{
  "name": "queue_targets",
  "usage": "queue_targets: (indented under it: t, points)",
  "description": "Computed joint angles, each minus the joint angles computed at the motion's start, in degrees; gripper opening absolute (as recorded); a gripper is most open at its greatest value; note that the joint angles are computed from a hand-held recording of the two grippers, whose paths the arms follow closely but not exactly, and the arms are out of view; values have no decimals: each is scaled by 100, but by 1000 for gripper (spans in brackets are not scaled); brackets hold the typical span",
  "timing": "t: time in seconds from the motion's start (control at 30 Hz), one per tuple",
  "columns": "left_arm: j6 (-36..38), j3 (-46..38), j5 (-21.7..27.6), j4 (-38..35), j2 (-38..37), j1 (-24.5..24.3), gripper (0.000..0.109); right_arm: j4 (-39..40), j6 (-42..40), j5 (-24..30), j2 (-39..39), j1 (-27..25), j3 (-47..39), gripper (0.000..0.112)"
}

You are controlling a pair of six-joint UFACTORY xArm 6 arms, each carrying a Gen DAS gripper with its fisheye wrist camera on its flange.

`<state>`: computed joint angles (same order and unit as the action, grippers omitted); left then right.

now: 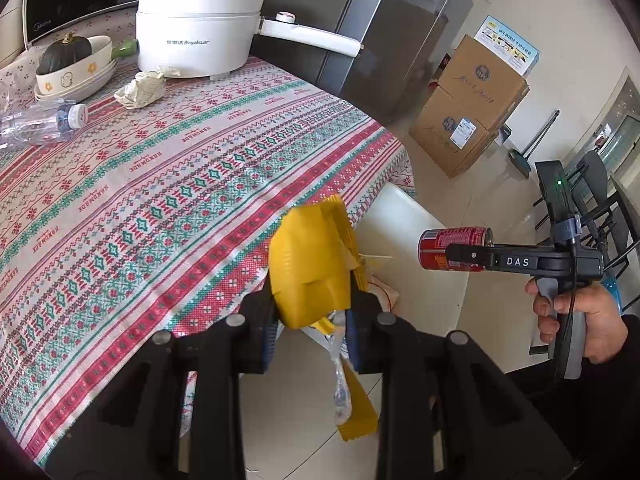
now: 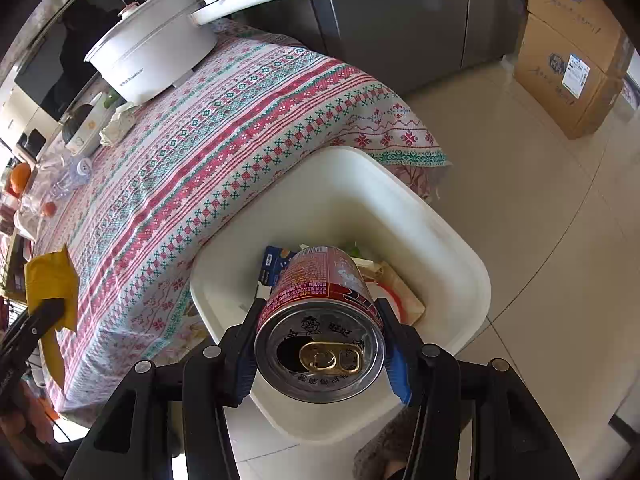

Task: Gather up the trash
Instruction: 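Carry the yellow bag and the red can over the white bin, then open both grippers to drop the yellow bag and red can into the bin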

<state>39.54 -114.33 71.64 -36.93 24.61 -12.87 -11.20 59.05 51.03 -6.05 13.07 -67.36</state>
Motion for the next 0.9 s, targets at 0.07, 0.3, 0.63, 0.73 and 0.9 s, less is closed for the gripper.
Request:
queue_targets:
  t: [0.07, 0.3, 0.63, 0.73, 0.9]
  points:
    - [-12, 7, 1, -19, -1, -36, 30, 29, -11, 11, 1, -18, 28, 54]
    - [76, 165, -25, -100, -74, -379, 30, 174, 189, 27, -284, -82, 292, 69]
    - [107, 355, -329, 232, 50, -997, 30, -364, 599, 532, -964, 40, 606, 70]
    - [41, 331, -333, 272, 128, -1074, 31, -292, 580, 446, -1151, 17, 811, 70]
    - [233, 365, -315, 278, 126, -1168, 40, -296, 640, 435, -1401, -7, 1016, 71]
